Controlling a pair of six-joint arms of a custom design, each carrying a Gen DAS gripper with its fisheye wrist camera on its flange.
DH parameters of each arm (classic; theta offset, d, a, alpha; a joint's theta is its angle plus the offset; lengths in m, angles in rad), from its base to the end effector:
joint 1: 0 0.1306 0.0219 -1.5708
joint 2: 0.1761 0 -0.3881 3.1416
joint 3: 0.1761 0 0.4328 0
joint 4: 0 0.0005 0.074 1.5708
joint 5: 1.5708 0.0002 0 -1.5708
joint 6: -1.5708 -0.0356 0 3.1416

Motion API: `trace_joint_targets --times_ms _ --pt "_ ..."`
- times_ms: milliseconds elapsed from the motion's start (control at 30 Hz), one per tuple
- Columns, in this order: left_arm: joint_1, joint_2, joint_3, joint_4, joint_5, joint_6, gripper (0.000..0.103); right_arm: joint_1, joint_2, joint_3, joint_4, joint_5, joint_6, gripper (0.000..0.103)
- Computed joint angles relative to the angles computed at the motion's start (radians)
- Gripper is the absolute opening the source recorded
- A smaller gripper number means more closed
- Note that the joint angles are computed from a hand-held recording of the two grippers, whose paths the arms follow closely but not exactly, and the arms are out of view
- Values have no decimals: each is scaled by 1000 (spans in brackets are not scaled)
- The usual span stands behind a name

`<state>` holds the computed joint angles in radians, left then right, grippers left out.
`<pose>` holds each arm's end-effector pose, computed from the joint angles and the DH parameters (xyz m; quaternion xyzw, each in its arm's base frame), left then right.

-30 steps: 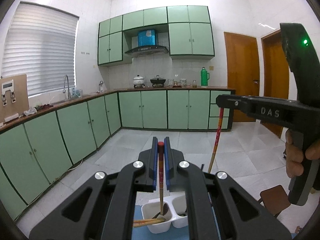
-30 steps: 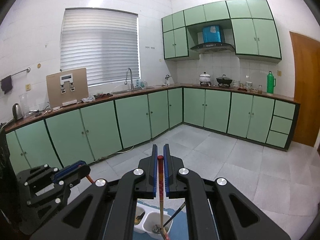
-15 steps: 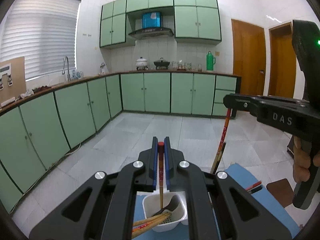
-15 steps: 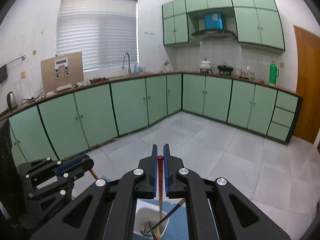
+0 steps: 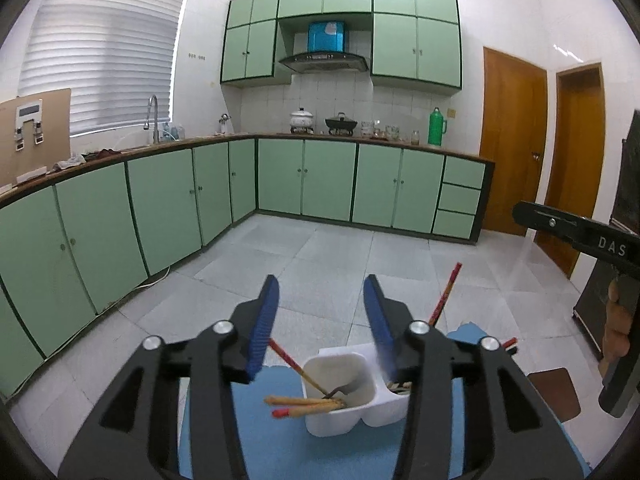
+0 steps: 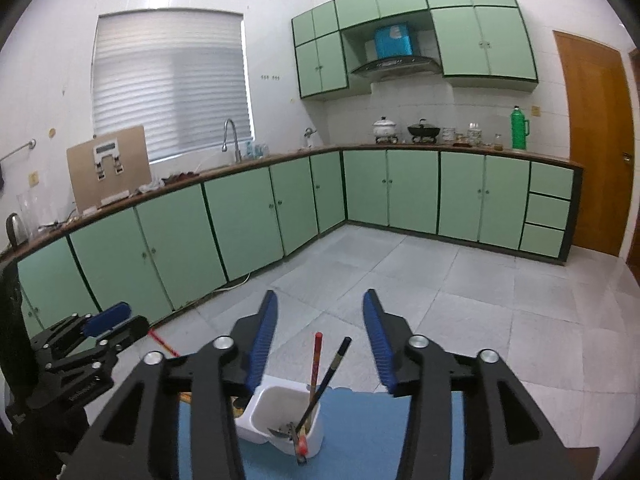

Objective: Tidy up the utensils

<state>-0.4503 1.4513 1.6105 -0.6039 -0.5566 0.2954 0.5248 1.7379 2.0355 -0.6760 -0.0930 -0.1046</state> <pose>0.5168 -0.2295 0.5417 -0.0833 0.8220 0.0294 0.5626 0.5766 0.3371 0.5824 -0.1979 0.8030 0.2102 0.5214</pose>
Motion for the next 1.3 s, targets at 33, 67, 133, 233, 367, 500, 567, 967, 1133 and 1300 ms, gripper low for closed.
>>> trace_joint_targets --times_ms 33,67,133,233,367,500,567,967,1133,1300 --pt "-8 -13 -9 0 -11 0 48 -1 -11 -14 5 7 1 53" --pt "-16 -19 -13 -2 -22 0 50 -1 -29 -37 14 17 4 58" --pt "-38 -48 -40 1 -52 4 58 1 -75 -99 38 38 11 66" --pt "-64 -82 -73 1 -74 22 67 5 -137 -187 64 63 6 80" --pt "-99 -108 -96 -24 -102 51 72 10 -203 -278 72 71 -4 89" --pt "-142 -145 -136 -51 -138 84 80 19 -278 -379 91 81 -27 97" --pt "-160 -153 -143 -71 -155 106 86 23 -304 -412 95 81 -36 97" --pt "-262 -223 -181 -136 -247 185 91 48 -438 -534 108 53 -37 97" --pt "-310 -237 -172 -166 -302 211 94 75 -477 -562 106 57 -14 97" --pt "-339 -255 -176 -194 -328 235 94 98 -519 -597 104 58 -8 97"
